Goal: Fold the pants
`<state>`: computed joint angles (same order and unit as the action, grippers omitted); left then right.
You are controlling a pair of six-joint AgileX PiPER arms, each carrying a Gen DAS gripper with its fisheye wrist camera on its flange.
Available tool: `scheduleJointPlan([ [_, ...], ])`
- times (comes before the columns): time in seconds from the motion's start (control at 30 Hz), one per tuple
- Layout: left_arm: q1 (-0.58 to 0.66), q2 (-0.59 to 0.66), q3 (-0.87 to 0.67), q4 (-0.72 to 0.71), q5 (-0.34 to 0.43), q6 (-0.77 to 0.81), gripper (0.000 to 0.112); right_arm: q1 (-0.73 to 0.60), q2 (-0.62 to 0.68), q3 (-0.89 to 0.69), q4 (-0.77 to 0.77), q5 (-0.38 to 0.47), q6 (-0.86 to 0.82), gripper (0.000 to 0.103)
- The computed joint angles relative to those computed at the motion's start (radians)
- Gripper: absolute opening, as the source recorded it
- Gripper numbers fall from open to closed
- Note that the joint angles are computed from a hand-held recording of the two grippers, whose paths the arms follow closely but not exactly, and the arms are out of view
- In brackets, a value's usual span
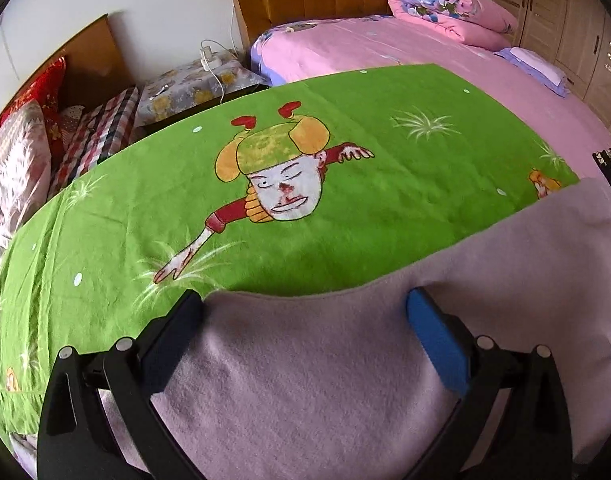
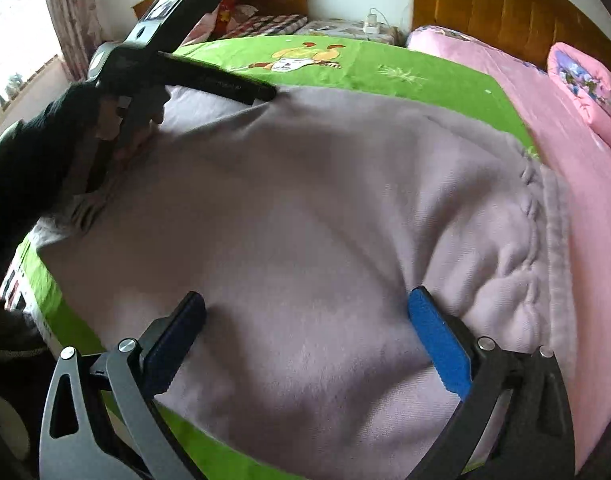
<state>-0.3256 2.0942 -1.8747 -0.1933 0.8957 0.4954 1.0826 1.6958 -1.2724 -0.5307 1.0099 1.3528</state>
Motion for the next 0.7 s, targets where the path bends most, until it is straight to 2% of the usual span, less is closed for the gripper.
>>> scheduleJointPlan([
  [0.03,-0.001,-0.001,0.002,0.001,-0.001,-0.002,0.102,0.002,0.01,-0.036,-0.015,0.023,0.008,0.098],
  [0.07,-0.002,0.002,-0.002,0.002,0.0,-0.002,0.102,-0.017,0.028,-0.072,-0.041,0.007,-0.002,0.098],
  [0.17,-0.001,0.002,-0.003,0.002,0.001,-0.002,0.102,-0.082,0.144,-0.235,-0.022,-0.01,-0.157,0.098],
  [0.3,0.001,0.002,-0.003,-0.005,0.006,0.0,0.102,-0.151,0.316,-0.442,0.092,0.055,-0.364,0.098],
  [0.4,0.003,0.005,-0.009,-0.011,0.013,0.001,0.102,-0.172,0.258,-0.335,0.131,-0.034,-0.312,0.099],
  [0.53,0.009,0.015,-0.023,-0.02,0.025,0.004,0.102,-0.108,0.185,-0.231,0.084,-0.018,-0.214,0.099],
  [0.7,0.007,0.013,-0.017,-0.016,0.017,0.005,0.102,0.02,0.044,-0.038,-0.036,-0.032,0.091,0.098],
])
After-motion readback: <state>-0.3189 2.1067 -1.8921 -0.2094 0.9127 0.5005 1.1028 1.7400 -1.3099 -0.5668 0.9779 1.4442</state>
